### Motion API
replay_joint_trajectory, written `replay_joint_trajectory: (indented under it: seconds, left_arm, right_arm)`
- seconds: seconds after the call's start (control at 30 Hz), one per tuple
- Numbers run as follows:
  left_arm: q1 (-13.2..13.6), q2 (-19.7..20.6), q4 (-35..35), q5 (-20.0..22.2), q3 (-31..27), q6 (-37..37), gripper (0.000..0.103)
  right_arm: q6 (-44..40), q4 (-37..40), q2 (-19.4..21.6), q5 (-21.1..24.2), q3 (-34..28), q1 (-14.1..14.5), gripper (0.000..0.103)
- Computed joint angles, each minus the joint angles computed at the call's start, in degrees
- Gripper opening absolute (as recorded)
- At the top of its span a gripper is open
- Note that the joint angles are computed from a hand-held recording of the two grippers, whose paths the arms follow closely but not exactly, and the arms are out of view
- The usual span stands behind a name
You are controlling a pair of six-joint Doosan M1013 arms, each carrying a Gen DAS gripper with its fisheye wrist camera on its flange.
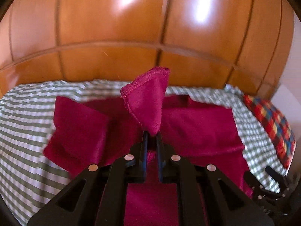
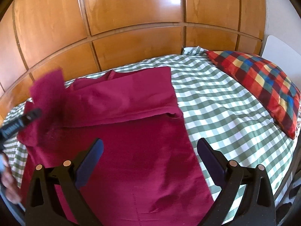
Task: Fold small clothes
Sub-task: 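Pinch the sweater's sleeve cuff with the left tool and fold it across, then open the left tool and lay the folded sleeve flat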
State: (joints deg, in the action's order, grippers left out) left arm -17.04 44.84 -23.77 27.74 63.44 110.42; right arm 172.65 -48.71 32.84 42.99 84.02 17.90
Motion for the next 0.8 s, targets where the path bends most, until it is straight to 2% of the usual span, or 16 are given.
replay_joint_trajectory:
  seconds: [0.1,0.2,0.27,0.37,0.73,0.77,0.8]
  left_arm:
    - [-1.06,0.7,3.37,2.54,-0.36,-3.3,0.015]
    - [-1.31,0.97,3.43,3.76,-0.16,-3.76,0.019]
    - [-1.25,0.34,3.72,2.71,1.31,-3.95,0.032]
    - [-0.98,-0.66,3.34,1.07,3.15,-3.74,0.037]
    - [0.46,-3.82,6.07,-4.28,9.88,-6.24,0.043]
    - [0.6,-4.1,7.03,-4.79,10.64,-7.02,0.045]
    - [0.69,-4.29,8.56,-5.32,11.29,-8.23,0.046]
  right_arm:
    - [0.78,-0.55,-0.32,-0.07,0.54,-0.13,0.099]
    - [0.97,-0.5,-0.44,-0.15,0.81,-0.3,0.099]
    - [1.07,-0.49,-0.43,-0.04,0.84,-0.34,0.099]
    - [0.86,-0.14,-0.32,0.12,0.68,-0.35,0.099]
    - [-1.54,-0.79,0.24,0.45,-0.8,0.58,0.099]
    - [-2.15,-0.14,0.17,-0.71,-0.68,0.42,0.099]
    - [-3.9,2.78,-0.29,-4.87,0.06,-0.28,0.099]
